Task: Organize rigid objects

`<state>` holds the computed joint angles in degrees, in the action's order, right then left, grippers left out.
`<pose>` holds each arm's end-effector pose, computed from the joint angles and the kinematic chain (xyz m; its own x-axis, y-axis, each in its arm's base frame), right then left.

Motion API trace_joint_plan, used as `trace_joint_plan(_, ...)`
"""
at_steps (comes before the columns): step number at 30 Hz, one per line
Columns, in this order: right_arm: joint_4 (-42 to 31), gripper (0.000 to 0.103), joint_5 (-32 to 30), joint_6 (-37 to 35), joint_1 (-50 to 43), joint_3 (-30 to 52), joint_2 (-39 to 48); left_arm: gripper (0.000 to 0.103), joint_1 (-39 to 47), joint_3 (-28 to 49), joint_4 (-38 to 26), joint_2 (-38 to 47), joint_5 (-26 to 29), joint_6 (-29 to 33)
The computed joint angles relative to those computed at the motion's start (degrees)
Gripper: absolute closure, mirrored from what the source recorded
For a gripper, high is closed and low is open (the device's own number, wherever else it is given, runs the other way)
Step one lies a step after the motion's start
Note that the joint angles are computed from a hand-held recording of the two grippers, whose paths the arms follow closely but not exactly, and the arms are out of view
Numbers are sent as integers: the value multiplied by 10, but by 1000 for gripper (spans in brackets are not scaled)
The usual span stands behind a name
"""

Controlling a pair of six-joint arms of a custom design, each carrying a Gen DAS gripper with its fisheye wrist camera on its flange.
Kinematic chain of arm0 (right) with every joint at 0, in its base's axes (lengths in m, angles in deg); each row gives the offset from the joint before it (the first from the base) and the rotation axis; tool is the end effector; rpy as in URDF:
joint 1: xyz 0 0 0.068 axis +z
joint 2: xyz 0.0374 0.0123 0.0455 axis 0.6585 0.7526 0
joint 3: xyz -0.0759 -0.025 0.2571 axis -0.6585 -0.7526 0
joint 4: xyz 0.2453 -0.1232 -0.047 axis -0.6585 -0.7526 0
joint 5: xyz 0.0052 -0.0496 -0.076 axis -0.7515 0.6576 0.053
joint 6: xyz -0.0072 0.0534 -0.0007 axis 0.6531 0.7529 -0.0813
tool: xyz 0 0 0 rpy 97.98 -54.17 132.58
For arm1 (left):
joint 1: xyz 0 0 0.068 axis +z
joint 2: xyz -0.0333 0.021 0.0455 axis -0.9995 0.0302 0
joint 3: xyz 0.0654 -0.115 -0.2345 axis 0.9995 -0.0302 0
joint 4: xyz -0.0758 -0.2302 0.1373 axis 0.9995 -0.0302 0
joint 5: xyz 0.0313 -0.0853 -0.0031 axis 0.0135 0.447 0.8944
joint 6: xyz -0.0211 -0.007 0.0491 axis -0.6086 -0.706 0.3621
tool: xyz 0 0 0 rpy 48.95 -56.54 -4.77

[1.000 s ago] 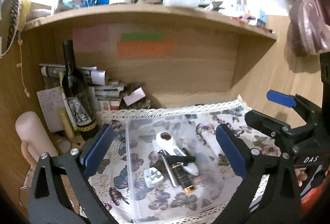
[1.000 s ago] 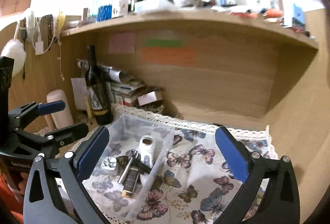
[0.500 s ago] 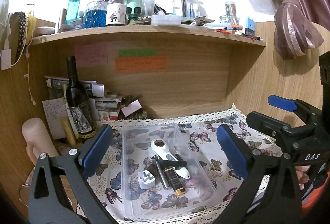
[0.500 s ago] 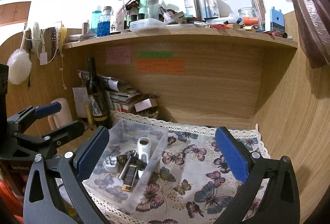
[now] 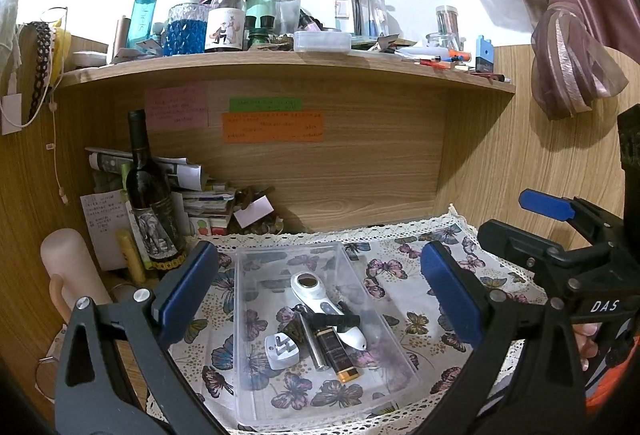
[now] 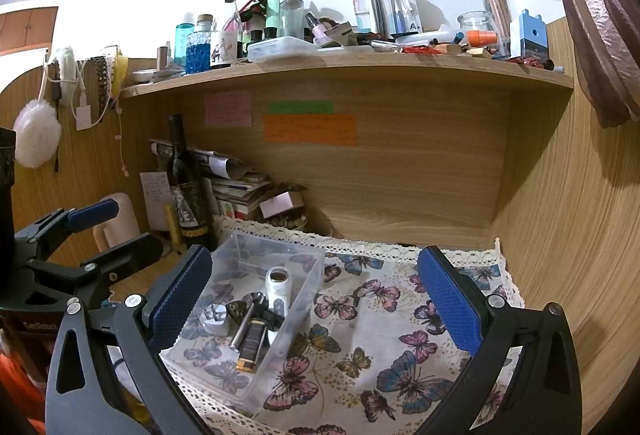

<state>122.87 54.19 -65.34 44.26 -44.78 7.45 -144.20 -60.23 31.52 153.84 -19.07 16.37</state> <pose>0.2339 0.0310 0.0951 -0.2431 -0.2197 -0.9448 -0.5996 0.7997 -0.0317 0.1452 -0.1626 0.0839 -0.2769 -0.0468 -0.9597 -0.0554 0.9979 -0.0327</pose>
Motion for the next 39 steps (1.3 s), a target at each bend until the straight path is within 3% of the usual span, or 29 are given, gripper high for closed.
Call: trace_joint_plan(39,5,0,-1,-1,0,2,8,0,-1,-5,8,-8,6,4)
